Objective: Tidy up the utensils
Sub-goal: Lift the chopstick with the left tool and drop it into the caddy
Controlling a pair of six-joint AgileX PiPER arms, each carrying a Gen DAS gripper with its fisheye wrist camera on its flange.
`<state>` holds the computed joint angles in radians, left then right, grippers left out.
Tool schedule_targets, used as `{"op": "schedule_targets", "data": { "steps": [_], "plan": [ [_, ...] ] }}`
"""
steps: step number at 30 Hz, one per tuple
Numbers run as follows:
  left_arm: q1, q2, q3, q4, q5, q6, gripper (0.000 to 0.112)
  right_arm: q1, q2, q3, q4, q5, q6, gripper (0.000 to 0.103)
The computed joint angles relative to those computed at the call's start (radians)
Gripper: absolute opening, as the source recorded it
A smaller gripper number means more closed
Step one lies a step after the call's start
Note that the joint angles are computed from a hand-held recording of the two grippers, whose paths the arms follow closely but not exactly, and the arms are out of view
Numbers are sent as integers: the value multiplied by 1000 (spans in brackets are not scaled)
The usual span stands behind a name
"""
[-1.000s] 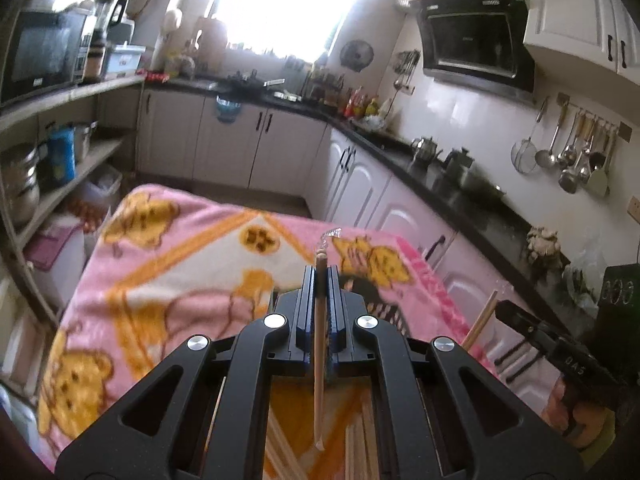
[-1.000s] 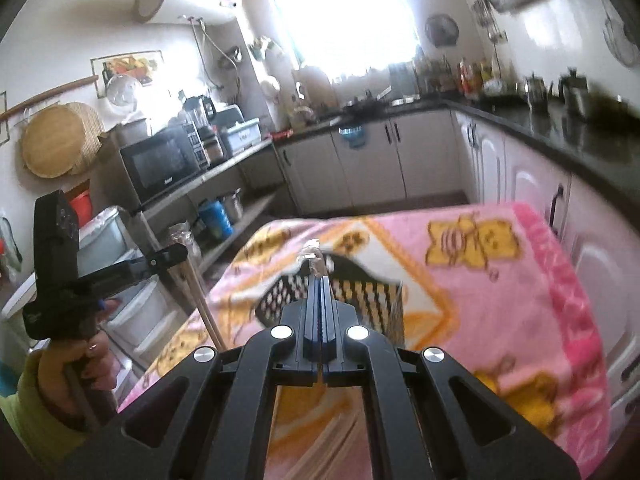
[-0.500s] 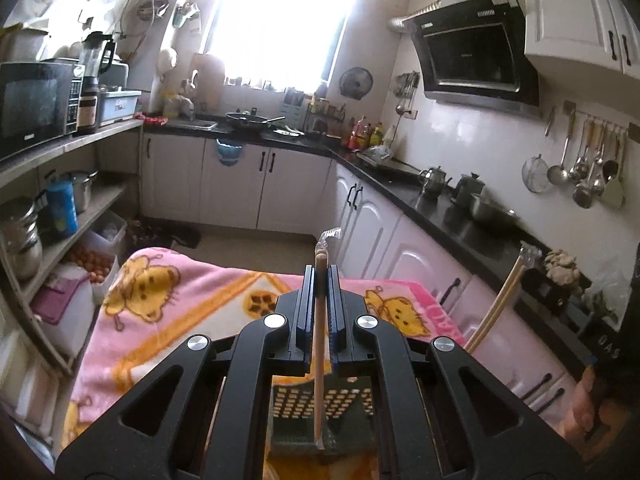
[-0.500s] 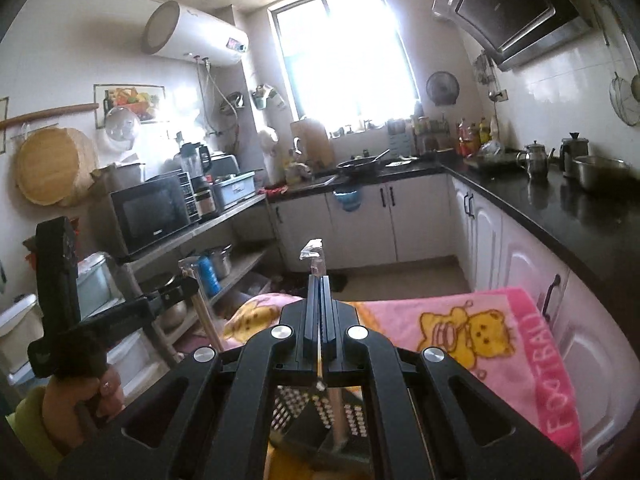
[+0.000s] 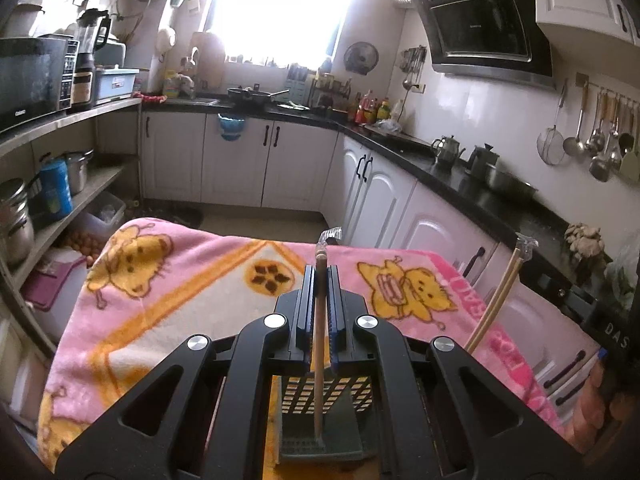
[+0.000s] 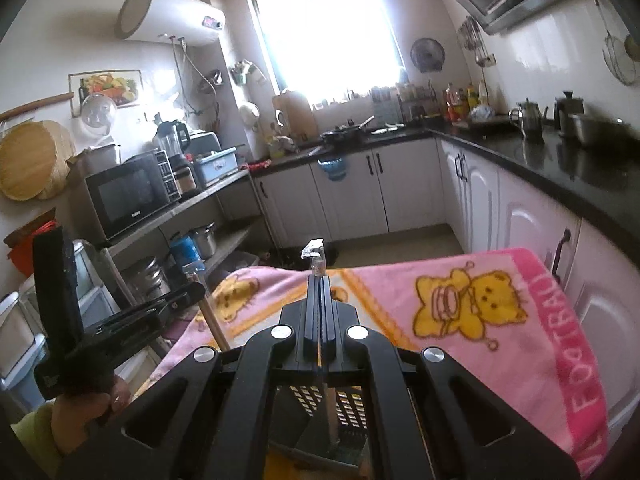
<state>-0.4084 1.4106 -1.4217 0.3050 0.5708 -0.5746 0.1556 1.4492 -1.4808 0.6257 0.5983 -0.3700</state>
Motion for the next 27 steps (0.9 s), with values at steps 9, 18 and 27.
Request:
{"op": "schedule_targets", "data": {
  "steps": [9, 18, 27],
  "plan": [
    [-52, -30, 132, 149, -86, -107, 1, 28, -17, 149, 184, -115, -193, 1],
    [-79, -39, 189, 227, -95, -185, 2, 27, 4, 188, 220, -115, -220, 1],
    [-45, -52, 220, 142, -92, -141, 26, -30, 5, 191, 175, -51, -124, 2]
  ]
}}
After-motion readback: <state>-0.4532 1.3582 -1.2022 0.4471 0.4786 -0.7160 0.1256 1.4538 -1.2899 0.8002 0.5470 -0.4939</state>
